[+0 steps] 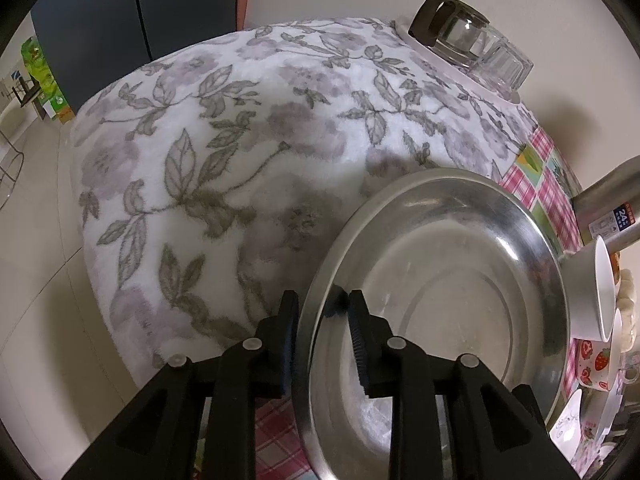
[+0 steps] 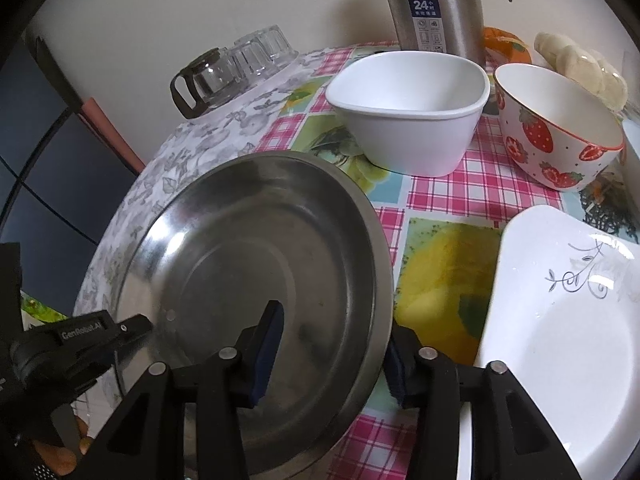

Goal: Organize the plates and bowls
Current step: 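Lift and tilt the steel basin with both tools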

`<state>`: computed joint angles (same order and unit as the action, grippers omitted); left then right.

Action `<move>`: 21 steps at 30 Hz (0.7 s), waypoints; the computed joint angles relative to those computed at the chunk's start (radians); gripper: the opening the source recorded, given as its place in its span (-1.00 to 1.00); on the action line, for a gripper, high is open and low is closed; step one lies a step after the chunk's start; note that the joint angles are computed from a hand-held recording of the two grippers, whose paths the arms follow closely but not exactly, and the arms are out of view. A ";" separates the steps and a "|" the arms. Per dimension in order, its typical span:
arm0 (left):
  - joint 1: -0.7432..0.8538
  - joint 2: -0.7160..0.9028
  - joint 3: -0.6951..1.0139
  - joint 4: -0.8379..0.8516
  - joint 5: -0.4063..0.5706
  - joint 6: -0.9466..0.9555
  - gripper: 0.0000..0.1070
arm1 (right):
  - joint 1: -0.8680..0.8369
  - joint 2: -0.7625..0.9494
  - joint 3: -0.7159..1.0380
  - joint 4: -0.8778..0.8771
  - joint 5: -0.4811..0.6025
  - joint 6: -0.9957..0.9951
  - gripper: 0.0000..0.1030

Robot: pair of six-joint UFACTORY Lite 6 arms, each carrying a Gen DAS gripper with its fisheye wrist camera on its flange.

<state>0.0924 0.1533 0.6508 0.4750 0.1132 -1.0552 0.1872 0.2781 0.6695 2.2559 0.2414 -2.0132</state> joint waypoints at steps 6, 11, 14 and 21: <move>-0.012 0.003 0.001 0.146 -0.002 -0.152 -0.45 | -0.029 -0.005 -0.007 -0.037 -0.001 0.036 -0.40; -0.015 0.010 0.007 0.180 -0.005 -0.186 -0.44 | -0.045 -0.008 -0.010 -0.069 0.004 0.070 -0.50; -0.013 0.012 0.008 0.185 -0.008 -0.191 -0.43 | -0.052 -0.007 -0.007 -0.106 0.008 0.105 -0.49; -0.008 0.012 0.003 0.295 -0.016 -0.281 -0.44 | -0.047 -0.010 -0.007 -0.111 -0.005 0.096 -0.70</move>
<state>0.0844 0.1648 0.6541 0.7701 0.0971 -1.3366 0.1399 0.2677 0.6628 2.1448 0.2363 -1.9175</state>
